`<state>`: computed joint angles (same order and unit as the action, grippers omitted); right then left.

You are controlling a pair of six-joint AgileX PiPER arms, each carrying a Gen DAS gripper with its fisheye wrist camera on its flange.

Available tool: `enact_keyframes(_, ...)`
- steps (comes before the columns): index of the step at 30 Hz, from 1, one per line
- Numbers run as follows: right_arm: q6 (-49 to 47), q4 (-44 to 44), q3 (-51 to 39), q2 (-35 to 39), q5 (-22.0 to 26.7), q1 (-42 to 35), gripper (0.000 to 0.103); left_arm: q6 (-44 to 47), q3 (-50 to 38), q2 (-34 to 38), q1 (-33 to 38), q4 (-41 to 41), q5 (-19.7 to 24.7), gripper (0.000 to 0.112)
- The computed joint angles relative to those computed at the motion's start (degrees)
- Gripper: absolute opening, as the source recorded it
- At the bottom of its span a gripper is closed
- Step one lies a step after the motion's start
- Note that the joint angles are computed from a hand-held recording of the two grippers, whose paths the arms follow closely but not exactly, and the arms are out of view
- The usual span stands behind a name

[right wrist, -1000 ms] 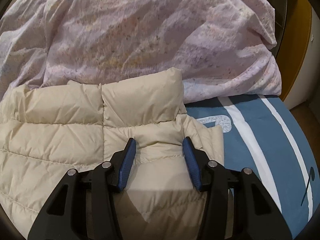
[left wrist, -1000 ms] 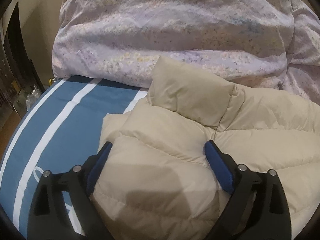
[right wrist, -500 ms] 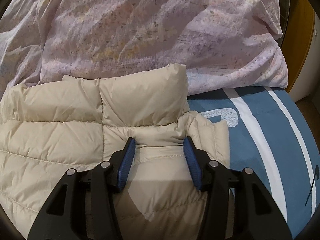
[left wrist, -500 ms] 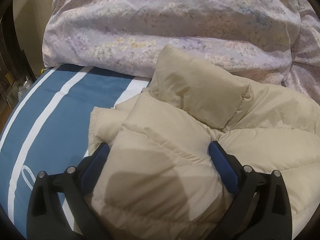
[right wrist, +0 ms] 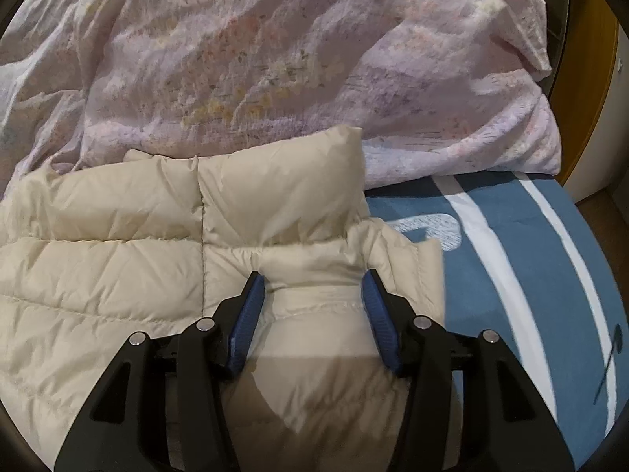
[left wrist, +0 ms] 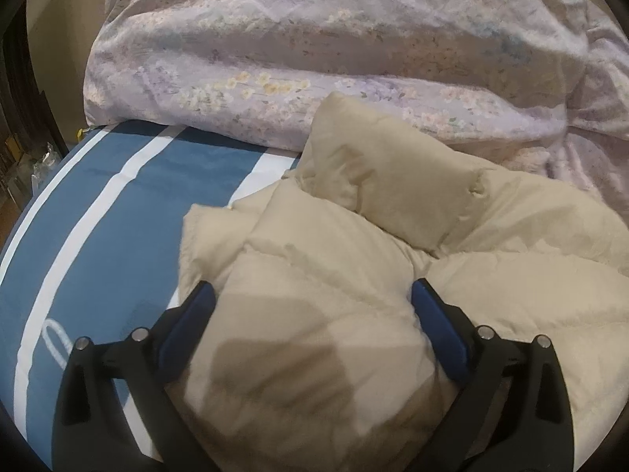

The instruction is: Fold large clothes

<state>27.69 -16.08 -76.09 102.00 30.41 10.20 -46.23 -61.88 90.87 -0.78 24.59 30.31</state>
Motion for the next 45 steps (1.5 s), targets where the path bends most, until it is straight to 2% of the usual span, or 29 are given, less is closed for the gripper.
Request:
enact_keyframes(2,-3.63,4.47,4.27,-4.7,-1.54,-1.24,0.07,2.74,2.94,-3.75,0.38,-2.53,-0.77,0.094)
enact_keyframes(6,-13.33,16.29,10.28,-12.08,-1.33,-6.15,0.078,8.93,9.0,-12.74,3.08,-7.28,-0.68,0.092)
enact_keyframes(9,-25.89,30.26,13.66,-15.06,1.37,-12.03,0.079,16.3,12.07,-19.16,7.93,-13.75,1.74,0.092)
enact_keyframes(13,-38.43,44.24,18.38,-16.97,4.79,-18.09,0.079,28.66,14.91,-23.57,14.48,-25.4,4.43,0.092)
enact_keyframes(15,-43.57,49.5,20.4,-17.41,5.87,-20.04,0.079,32.4,16.54,-25.35,16.39,-29.91,5.64,0.092)
enact_keyframes(20,-48.82,55.83,23.1,-18.55,8.93,-22.74,0.078,45.62,20.17,-27.14,22.27,-45.84,8.23,0.092)
enact_keyframes(23,-53.36,60.79,24.17,-18.27,11.18,-24.04,0.071,50.81,21.45,-26.68,23.67,-53.06,9.62,0.088)
enact_keyframes(27,-55.41,62.15,25.53,-19.09,10.56,-23.91,0.064,47.5,22.44,-27.21,20.53,-52.08,7.49,0.083)
enact_keyframes(29,-57.27,64.35,25.75,-18.86,11.73,-24.93,0.058,47.71,22.58,-27.2,20.16,-53.29,7.35,0.078)
enact_keyframes(32,-60.3,67.92,26.07,-18.1,13.71,-26.47,0.048,47.6,22.81,-27.01,18.79,-54.9,6.91,0.067)
enact_keyframes(34,-62.04,69.78,26.35,-17.57,14.75,-27.14,0.041,48.12,22.76,-26.3,17.8,-56.35,6.64,0.053)
enact_keyframes(38,-63.9,72.0,27.05,-18.03,15.13,-27.31,0.027,47.31,22.85,-25.9,16.56,-57.03,5.6,0.035)
enact_keyframes(40,-64.25,72.55,27.42,-18.89,15.15,-27.2,0.023,47.94,22.96,-26.41,16.81,-57.86,5.57,0.022)
enact_keyframes(45,-63.81,72.03,28.36,-21.97,16.08,-26.7,0.019,51.82,23.34,-30.11,20.88,-60.51,9.11,0.014)
